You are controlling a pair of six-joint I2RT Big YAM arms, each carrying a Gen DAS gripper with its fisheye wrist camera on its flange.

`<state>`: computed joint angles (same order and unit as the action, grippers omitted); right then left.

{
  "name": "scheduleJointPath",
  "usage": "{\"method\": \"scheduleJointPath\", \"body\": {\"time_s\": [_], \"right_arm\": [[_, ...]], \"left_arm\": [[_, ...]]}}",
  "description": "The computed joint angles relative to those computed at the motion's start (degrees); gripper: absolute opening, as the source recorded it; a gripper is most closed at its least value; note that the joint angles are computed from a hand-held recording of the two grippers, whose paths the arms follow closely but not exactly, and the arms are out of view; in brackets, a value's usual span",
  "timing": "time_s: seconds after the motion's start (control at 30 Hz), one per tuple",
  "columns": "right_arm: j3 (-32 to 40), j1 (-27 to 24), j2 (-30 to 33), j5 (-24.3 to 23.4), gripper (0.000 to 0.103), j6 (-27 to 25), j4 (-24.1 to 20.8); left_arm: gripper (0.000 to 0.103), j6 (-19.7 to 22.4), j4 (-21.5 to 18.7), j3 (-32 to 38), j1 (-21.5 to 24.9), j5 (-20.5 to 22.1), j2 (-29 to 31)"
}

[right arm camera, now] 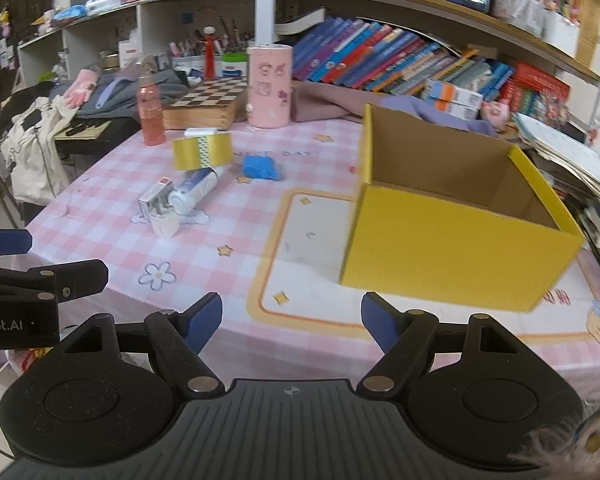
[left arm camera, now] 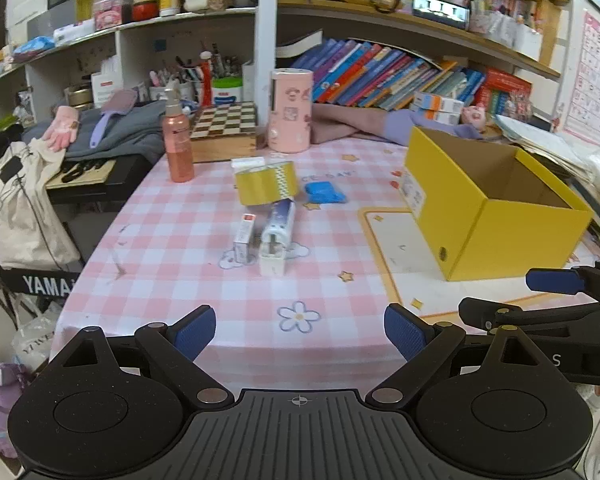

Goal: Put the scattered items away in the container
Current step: 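Grasp the blue packet with the right tool while the left tool grasps the white charger plug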

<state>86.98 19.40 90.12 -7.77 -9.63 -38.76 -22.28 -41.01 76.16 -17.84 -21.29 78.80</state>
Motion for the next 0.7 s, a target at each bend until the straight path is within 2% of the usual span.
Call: {"method": "scheduleJointPath", "body": {"time_s": [0.23,0.37,0.53,0.7], "right_arm": [[6.7,1.0,5.4,-2.0,0.075,-1.5,-0.4],[11.8,1.3,9.4,-2.0,0.072,-2.1,-2.6],[18.1,1.5,14.3,-2.9,0.071,-2.3,-4.1],[26.4,1.8,20.2,-3.3,0.071,-1.5,-6.7]], "left_arm": [[0.093,1.2,0.4,2.9,2.4,0.7,3.1],[0.093,1.4,0.8,4.6,3.7,2.3,5.4],[0.089,1.9,0.8,7.2,5.1,3.7,8.5],[0.083,2.6,-1.2,10.5,6.2,4.7,12.0]]}}
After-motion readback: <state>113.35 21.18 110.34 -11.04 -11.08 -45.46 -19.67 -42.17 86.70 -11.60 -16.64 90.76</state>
